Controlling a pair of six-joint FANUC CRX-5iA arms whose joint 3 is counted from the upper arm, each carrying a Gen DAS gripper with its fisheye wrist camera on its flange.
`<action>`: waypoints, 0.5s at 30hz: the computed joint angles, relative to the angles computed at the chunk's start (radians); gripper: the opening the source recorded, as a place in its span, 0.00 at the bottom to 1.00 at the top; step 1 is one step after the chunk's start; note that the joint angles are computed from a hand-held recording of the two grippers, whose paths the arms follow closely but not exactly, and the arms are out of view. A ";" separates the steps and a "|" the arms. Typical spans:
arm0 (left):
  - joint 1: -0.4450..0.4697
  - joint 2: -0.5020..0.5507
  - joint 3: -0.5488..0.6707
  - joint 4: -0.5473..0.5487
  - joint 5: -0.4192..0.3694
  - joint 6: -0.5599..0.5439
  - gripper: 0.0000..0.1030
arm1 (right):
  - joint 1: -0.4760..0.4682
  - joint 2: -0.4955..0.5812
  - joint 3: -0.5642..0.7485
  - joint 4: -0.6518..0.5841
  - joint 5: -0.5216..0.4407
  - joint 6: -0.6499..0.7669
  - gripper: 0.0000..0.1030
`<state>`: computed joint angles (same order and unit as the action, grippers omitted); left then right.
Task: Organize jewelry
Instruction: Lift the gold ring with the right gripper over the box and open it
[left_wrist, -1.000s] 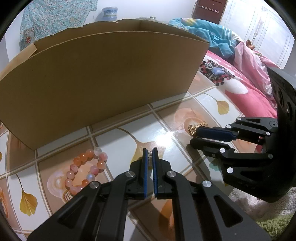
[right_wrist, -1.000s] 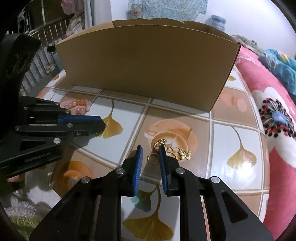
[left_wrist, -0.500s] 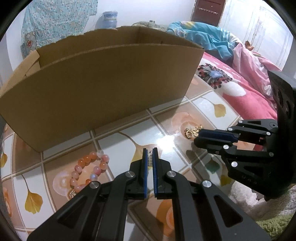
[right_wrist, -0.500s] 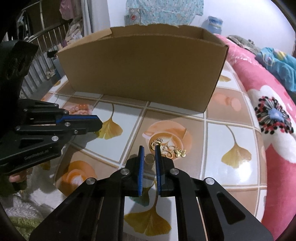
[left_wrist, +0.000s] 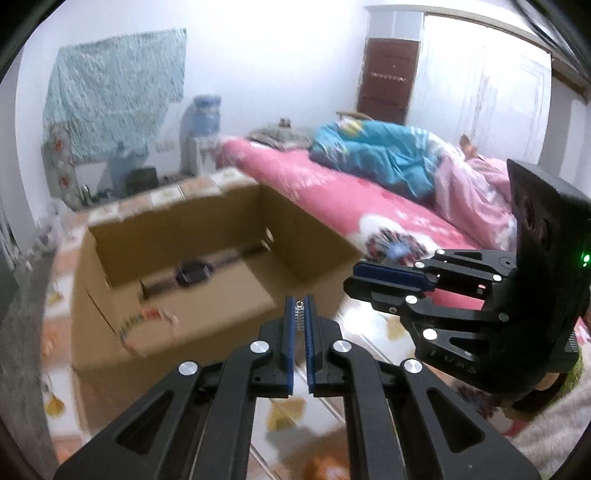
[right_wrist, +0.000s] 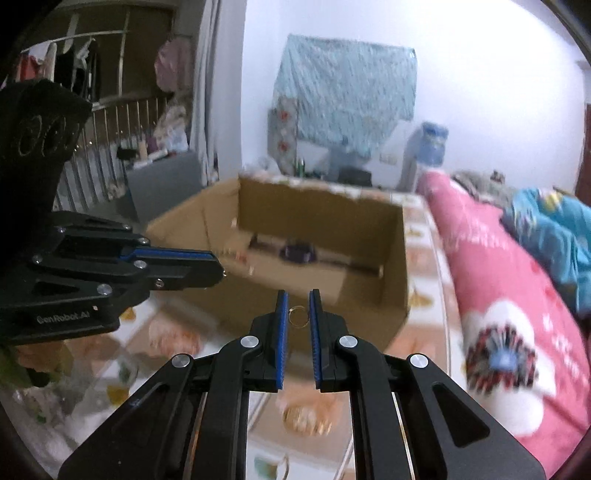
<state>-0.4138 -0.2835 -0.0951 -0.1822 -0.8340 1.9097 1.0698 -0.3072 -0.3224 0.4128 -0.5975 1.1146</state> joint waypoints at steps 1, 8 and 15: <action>0.014 0.005 0.005 0.004 0.012 -0.014 0.04 | -0.021 0.023 0.031 -0.035 0.015 0.032 0.09; 0.123 0.106 0.049 0.063 0.019 -0.053 0.05 | -0.133 0.207 0.292 -0.397 -0.074 0.311 0.10; 0.172 0.127 0.036 0.070 0.028 -0.016 0.10 | -0.218 0.272 0.415 -0.610 -0.140 0.431 0.33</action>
<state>-0.2417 -0.1565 -0.0590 -0.1119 -0.8055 1.8939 0.8520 -0.0350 0.0922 -0.1973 -0.7376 1.5453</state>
